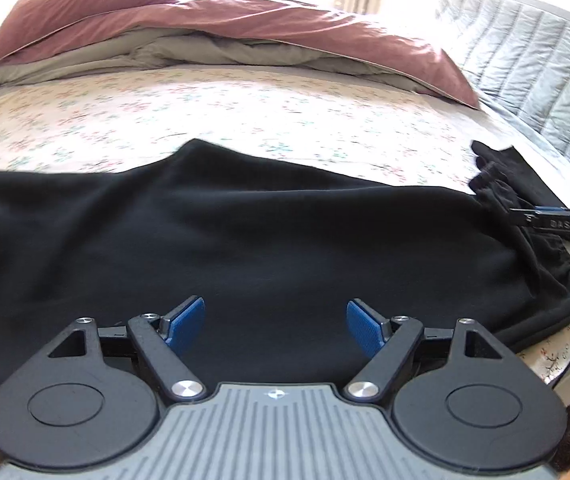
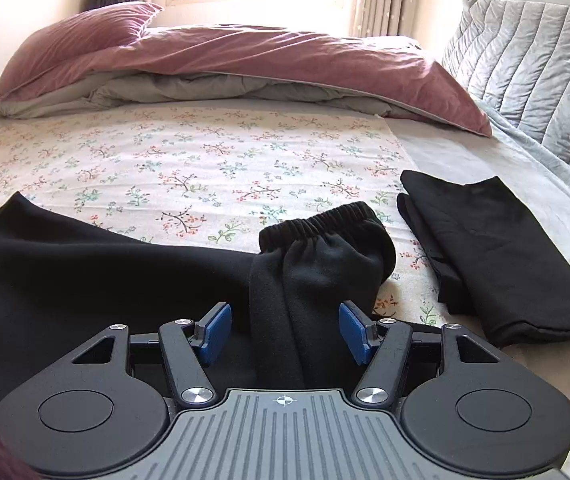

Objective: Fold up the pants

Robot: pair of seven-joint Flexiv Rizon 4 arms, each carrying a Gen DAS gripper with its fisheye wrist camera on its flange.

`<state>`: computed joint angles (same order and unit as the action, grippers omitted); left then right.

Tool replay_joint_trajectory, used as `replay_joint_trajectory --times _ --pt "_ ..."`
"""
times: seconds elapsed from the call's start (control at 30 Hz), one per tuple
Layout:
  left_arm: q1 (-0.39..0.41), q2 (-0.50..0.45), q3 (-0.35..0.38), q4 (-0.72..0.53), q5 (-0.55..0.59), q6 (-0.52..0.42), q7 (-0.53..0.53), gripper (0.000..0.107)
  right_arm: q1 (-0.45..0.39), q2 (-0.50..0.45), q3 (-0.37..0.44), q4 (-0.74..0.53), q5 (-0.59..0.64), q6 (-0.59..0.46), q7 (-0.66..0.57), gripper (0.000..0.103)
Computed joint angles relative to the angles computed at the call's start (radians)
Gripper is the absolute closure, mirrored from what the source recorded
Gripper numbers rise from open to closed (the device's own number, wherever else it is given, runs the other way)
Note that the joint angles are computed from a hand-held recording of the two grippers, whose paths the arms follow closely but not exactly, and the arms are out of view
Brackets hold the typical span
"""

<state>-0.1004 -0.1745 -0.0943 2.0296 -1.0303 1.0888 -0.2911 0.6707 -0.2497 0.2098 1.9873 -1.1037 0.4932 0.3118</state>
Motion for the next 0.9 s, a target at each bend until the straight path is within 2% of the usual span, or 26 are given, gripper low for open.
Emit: replay_joint_trajectory --times 0.13,0.27,0.3,0.37,0.4,0.5,0.63,0.8,0.87,0.9 --pt "-0.018 -0.052 -0.049 -0.036 -0.071 -0.044 0.112 0.019 -0.03 -0.004 -0.015 0.018 -0.019 0.061 -0.005 0.044" --pt "-0.027 -0.064 -0.072 -0.035 -0.15 -0.136 0.231 0.019 -0.05 -0.019 -0.029 0.022 -0.041 0.095 -0.04 0.048" --pt "-0.029 -0.065 -0.07 -0.033 -0.16 -0.162 0.255 0.019 -0.052 -0.02 -0.03 0.021 -0.036 0.093 -0.05 0.054" --pt "-0.038 -0.056 -0.062 -0.024 -0.15 -0.215 0.278 0.019 -0.054 -0.014 -0.026 0.023 -0.012 0.085 -0.063 0.089" --pt "-0.042 -0.053 -0.059 -0.021 -0.145 -0.236 0.292 0.019 -0.052 -0.002 -0.022 0.03 0.003 0.071 -0.049 0.091" --pt "-0.057 -0.039 -0.055 -0.004 -0.141 -0.288 0.369 0.019 -0.056 0.048 -0.01 0.071 0.0 0.063 0.022 0.093" --pt "-0.081 -0.037 -0.048 0.009 -0.113 -0.304 0.402 0.024 -0.083 0.122 0.017 0.148 0.009 0.084 0.135 0.093" --pt "-0.121 -0.023 -0.057 0.046 -0.164 -0.224 0.491 0.032 -0.112 0.216 0.062 0.244 0.031 0.114 0.237 0.092" --pt "-0.132 -0.02 -0.058 0.052 -0.179 -0.209 0.51 0.034 -0.132 0.261 0.07 0.295 0.001 0.162 0.302 0.083" --pt "-0.136 -0.02 -0.059 0.053 -0.183 -0.207 0.517 0.035 -0.147 0.281 0.07 0.321 -0.02 0.199 0.335 0.082"
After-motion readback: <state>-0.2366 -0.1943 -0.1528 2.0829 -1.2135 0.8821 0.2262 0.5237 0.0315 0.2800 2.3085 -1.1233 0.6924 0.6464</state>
